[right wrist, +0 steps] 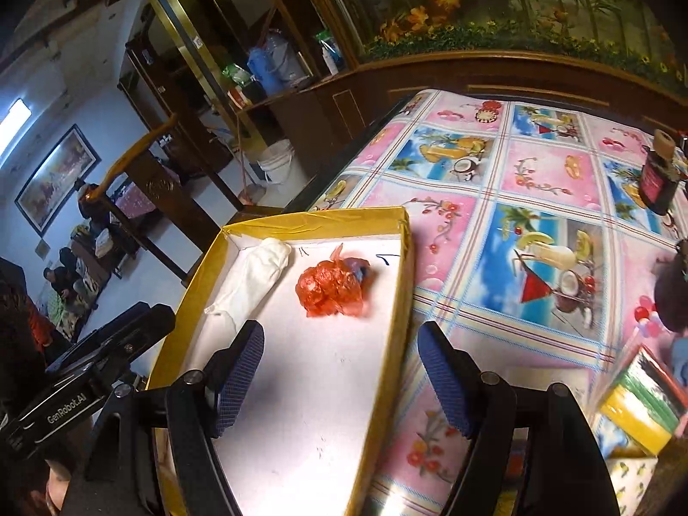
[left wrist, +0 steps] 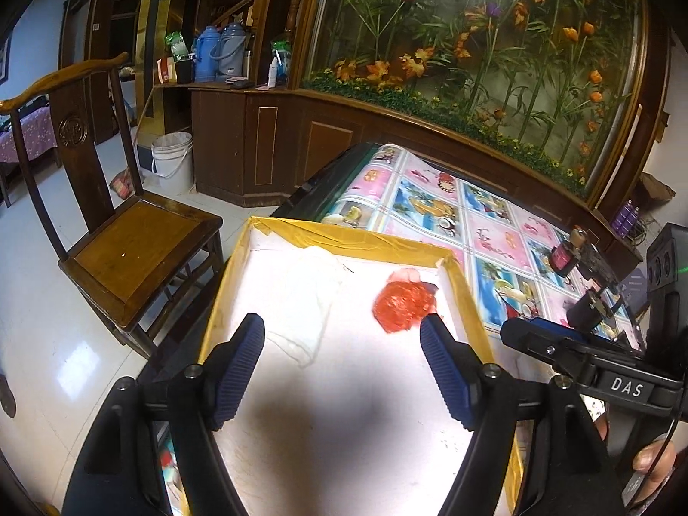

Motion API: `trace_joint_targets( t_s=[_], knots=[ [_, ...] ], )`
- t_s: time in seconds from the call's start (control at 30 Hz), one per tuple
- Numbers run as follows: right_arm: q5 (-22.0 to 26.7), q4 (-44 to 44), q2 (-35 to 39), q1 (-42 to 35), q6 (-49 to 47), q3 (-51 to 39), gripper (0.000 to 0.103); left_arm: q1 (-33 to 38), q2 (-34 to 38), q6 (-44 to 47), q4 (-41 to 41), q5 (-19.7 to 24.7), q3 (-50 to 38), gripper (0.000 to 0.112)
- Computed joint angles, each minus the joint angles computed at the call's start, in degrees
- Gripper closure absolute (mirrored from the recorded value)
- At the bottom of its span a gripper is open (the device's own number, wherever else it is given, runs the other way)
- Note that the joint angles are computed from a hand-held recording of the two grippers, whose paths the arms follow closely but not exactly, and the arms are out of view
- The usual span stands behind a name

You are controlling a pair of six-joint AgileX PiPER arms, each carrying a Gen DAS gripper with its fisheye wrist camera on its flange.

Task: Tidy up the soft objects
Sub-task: 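Open the left gripper to drop the cloth while the right releases the bag, then move both grippers back toward the items on the table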

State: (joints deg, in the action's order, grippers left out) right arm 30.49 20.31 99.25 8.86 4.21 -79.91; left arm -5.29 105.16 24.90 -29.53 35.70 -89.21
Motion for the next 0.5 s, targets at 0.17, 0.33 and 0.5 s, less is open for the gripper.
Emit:
trace_joint_targets(
  t_s=[0.17, 0.33, 0.5],
  knots=[
    [-5.9, -0.1, -9.8, -0.3, -4.4, 11.9, 0.025, -2.8, -6.5, 3.8, -3.2, -6.3, 10.2, 0.038],
    [-10.4, 4.9, -19.6, -2.9, -12.0, 23.4, 0.018, -8.0, -13.1, 7.6, -6.4, -13.7, 19.8, 0.033],
    [-9.2, 17.9, -26.2, -9.5, -26.7, 31.2, 0.018, -13.8, -17.4, 10.7, -8.8, -16.5, 25.4, 0.033]
  ],
)
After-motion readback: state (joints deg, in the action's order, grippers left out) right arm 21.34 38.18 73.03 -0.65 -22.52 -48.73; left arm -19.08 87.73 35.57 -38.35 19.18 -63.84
